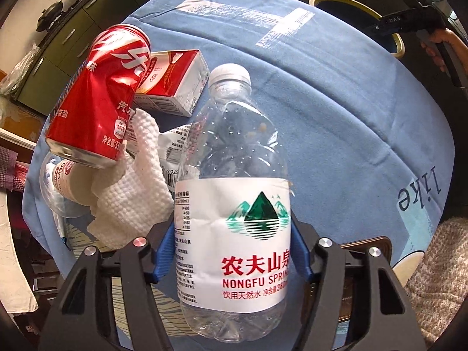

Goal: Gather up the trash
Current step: 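Grasp the Nongfu Spring water bottle with the left tool and lift it, then carry the water bottle over the bin and open the left tool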

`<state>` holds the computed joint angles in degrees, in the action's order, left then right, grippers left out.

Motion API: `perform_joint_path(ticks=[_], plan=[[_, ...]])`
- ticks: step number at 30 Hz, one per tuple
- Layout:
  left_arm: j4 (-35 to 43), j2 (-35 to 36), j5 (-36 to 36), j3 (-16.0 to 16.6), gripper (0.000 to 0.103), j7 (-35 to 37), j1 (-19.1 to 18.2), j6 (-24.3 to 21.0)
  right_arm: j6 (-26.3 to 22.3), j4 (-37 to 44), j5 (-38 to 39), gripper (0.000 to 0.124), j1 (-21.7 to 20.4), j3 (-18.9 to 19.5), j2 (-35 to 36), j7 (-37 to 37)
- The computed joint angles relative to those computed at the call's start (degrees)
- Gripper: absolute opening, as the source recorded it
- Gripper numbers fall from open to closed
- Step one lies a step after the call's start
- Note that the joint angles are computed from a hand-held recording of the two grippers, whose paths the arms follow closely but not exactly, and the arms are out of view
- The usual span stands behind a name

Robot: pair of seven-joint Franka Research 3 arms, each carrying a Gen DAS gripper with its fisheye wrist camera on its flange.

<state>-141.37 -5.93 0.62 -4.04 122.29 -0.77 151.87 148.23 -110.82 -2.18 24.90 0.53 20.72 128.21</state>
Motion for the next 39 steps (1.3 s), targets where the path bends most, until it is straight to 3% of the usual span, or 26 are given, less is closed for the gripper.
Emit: perform_joint_path(ticks=[13, 18, 23, 27, 31, 35, 39], plan=[[-2.2, -5.9, -8.3, 2.1, 0.062, 5.7, -2.0, 0.5, 0.7, -0.9, 1.9, 0.065, -0.4, 0.5, -0.1, -2.0], [-2.6, -8.5, -10.7, 2.5, 0.062, 7.5, -5.1, -0.3, 2.3, -2.7, 1.6, 0.065, -0.1, 0.3, -2.2, -1.5], [2.5, -6.1, -14.2, 1.4, 0.062, 10.1, -8.6, -3.2, 6.6, -8.2, -0.4, 0.065, 0.0, 0.1, -8.4, 0.4], [11.0, -0.1, -17.6, -1.6, 0.062, 12.3, -11.0, -6.7, 8.5, -13.1, -4.1, 0.065, -0.7, 0.6, -14.5, 2.9], [22.4, 9.3, -16.8, -6.5, 0.062, 9.4, -12.1, -10.6, 9.8, -18.3, -10.4, 0.065, -2.6, 2.1, -20.7, 8.1], [35.3, 21.4, -10.0, -10.3, 0.062, 1.6, -14.0, -12.2, 11.7, -24.1, -11.4, 0.065, -5.7, 4.5, -26.4, 10.1], [47.0, 32.8, -2.6, -11.6, 0.062, -6.1, -16.8, -14.2, 11.9, -28.6, -9.8, 0.065, -8.5, 6.7, -30.8, 10.0]])
